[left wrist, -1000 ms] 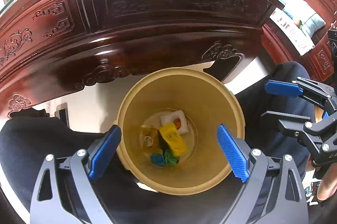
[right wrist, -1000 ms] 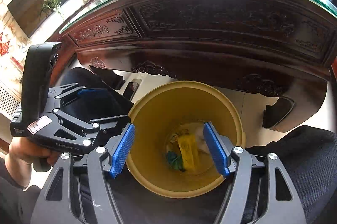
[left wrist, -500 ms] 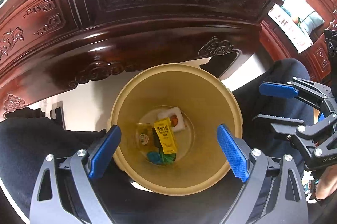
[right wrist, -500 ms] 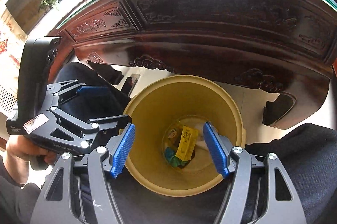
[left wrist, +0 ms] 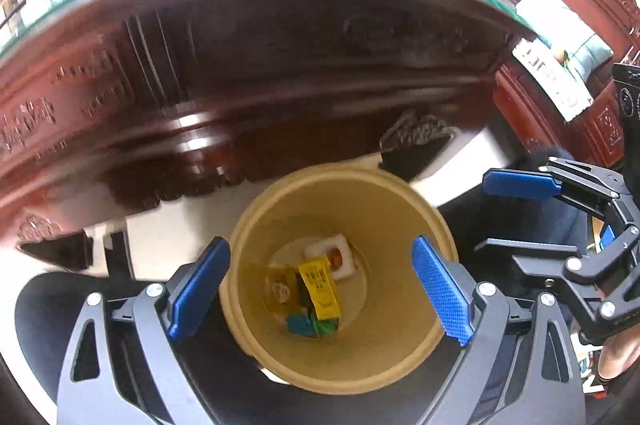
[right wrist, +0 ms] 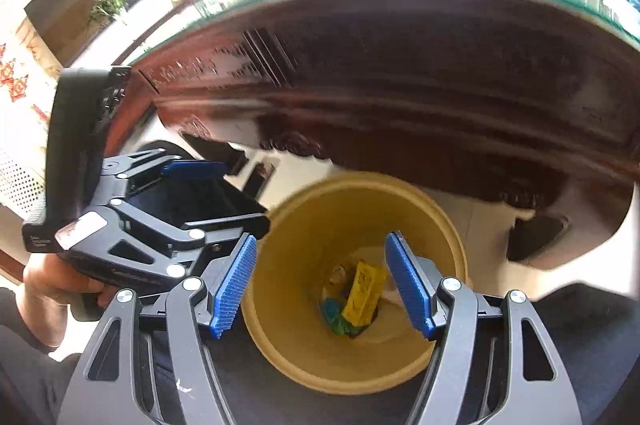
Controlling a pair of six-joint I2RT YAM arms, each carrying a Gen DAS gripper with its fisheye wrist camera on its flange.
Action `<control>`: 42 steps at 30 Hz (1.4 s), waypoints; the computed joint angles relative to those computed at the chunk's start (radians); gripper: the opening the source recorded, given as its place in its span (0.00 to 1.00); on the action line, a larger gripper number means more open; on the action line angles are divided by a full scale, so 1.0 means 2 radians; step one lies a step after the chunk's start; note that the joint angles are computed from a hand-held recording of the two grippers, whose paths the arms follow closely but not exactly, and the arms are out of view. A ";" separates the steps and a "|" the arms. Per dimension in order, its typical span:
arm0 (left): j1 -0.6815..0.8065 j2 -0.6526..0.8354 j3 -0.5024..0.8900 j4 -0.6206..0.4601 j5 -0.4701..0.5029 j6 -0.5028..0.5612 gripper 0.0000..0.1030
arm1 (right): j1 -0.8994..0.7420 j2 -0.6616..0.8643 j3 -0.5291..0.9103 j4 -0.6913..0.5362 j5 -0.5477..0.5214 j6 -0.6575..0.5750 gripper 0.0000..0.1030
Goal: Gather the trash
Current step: 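Return both tools to the table toward the white foam box and green wrapper, then grasp the white foam box with left tool while right tool grasps the green snack wrapper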
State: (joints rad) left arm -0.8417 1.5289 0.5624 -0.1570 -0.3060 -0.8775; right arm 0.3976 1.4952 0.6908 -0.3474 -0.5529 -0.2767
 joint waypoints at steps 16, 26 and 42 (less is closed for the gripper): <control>0.213 -0.079 0.174 -0.089 -0.068 0.223 0.96 | 0.016 0.078 0.226 0.137 0.008 0.148 0.92; 0.381 0.180 0.439 -0.134 -0.010 0.248 0.96 | 0.039 0.223 0.412 0.095 0.021 0.163 0.92; 0.446 0.361 0.679 -0.235 0.042 0.233 0.95 | 0.044 0.347 0.583 0.008 0.012 0.143 0.92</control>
State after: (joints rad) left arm 0.0495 2.2516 1.9212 -0.6262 -0.2217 -0.4107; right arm 0.4851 2.1900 1.8573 -0.3306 -0.5289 0.0085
